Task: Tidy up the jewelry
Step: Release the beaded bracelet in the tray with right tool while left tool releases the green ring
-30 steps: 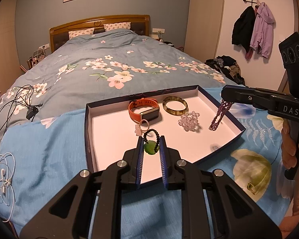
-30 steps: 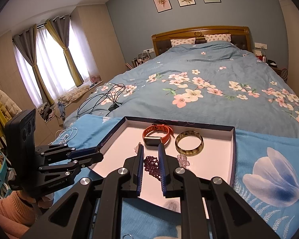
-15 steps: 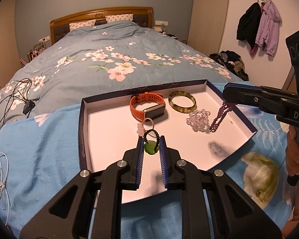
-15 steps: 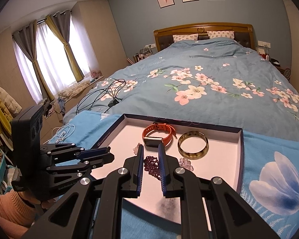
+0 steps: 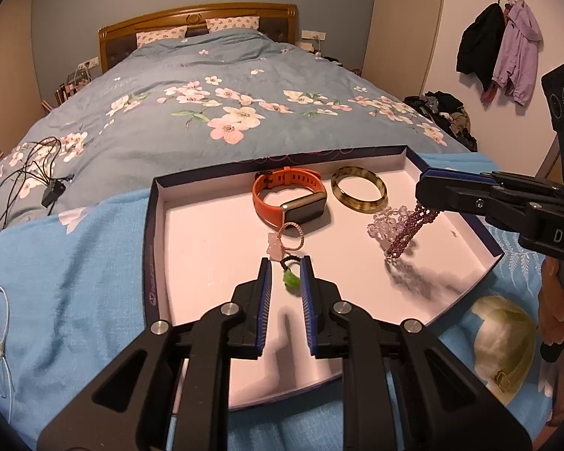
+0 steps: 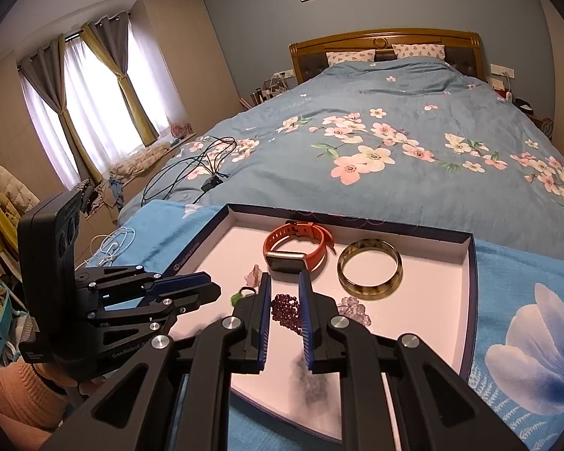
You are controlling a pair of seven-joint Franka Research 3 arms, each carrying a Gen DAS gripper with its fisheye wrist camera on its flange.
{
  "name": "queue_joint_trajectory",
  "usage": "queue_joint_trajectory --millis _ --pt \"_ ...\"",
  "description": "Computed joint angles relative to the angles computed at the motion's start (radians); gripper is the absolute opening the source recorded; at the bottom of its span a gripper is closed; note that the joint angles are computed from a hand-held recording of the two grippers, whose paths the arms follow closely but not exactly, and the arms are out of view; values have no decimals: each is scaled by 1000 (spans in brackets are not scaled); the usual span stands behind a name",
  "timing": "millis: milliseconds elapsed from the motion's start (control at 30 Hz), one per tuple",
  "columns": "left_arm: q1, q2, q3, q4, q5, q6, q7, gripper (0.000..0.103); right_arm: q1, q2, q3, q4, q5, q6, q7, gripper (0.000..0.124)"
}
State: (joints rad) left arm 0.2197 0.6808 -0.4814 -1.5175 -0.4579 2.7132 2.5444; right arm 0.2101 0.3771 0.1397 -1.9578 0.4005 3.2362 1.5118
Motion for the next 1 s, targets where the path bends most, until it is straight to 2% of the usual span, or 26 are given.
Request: queue_joint_trajectory --millis 300,500,533,600,667,800,900,1000 --pt "-54 44 53 58 80 -29 -92 16 -19 24 5 24 10 -29 1 13" --pt "-39 42 30 42 94 -7 -84 17 18 27 -49 20 14 -35 39 13" --pt "-37 37 26 32 95 4 -78 18 43 26 -79 18 11 -37 58 13" --pt "-21 20 7 -1 88 31 -58 26 47 27 -90 19 7 -46 73 15" --pt "-2 3 -14 -33 78 60 -35 32 88 24 -139 11 -8 -46 105 15" --pt "53 -34 -81 -111 47 141 35 44 106 16 -162 -3 -26 -40 134 17" --pt "101 -60 -136 -163 27 186 82 50 125 9 -182 -15 -41 -35 153 23" --pt "149 -78 -188 -201 6 215 116 53 157 -2 -215 -30 -61 -28 172 23"
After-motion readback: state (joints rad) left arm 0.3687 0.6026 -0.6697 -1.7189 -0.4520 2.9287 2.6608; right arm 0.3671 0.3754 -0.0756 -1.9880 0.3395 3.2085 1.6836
